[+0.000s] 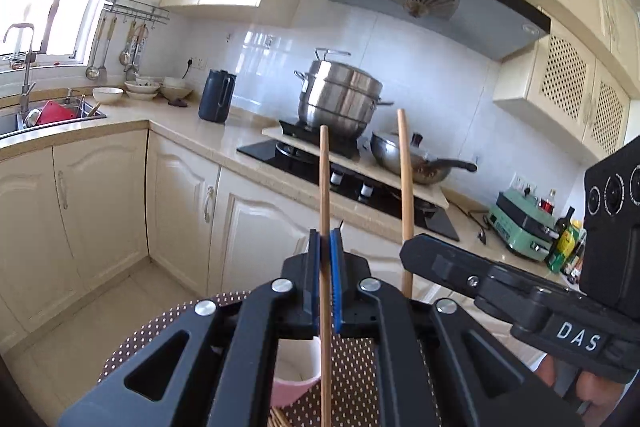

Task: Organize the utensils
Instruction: 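Lift the left gripper's chopstick over the pink cup while the right gripper carries its own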

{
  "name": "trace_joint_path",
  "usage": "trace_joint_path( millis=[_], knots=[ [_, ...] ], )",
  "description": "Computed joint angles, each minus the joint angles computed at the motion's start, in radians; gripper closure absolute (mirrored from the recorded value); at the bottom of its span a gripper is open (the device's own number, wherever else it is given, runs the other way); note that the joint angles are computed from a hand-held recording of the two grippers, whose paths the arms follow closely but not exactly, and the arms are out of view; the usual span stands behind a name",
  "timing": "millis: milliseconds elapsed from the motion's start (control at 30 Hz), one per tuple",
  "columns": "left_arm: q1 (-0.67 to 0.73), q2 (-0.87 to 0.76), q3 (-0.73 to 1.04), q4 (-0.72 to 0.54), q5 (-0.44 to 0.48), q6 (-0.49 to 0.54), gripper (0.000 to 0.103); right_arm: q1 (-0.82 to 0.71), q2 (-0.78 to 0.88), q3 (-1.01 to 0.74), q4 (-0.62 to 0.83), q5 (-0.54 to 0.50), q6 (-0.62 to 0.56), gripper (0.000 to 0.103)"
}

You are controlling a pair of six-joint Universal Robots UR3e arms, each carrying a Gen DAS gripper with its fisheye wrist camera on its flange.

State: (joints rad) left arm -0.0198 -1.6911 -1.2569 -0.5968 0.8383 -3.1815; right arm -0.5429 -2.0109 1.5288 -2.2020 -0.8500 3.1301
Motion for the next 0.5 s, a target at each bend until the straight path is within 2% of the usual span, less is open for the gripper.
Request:
trace_joint_path(
  millis=[267, 367, 500],
  knots=[
    [-0.045, -0.15, 0.055, 0.244, 0.084, -0.152, 0.098, 0.091, 0.137, 0.119, -0.432, -0.154, 0.136, 0.097],
    [-0.061, -0.2, 0.079, 0.328, 0.12, -0.192, 0.098, 0.11, 0.178, 0.146, -0.546, -0.194, 0.153, 0.097],
    [-0.088, -0.255, 0.099, 0.392, 0.161, -0.197, 0.098, 0.108, 0.211, 0.203, -0.664, -0.2, 0.162, 0.097]
  ],
)
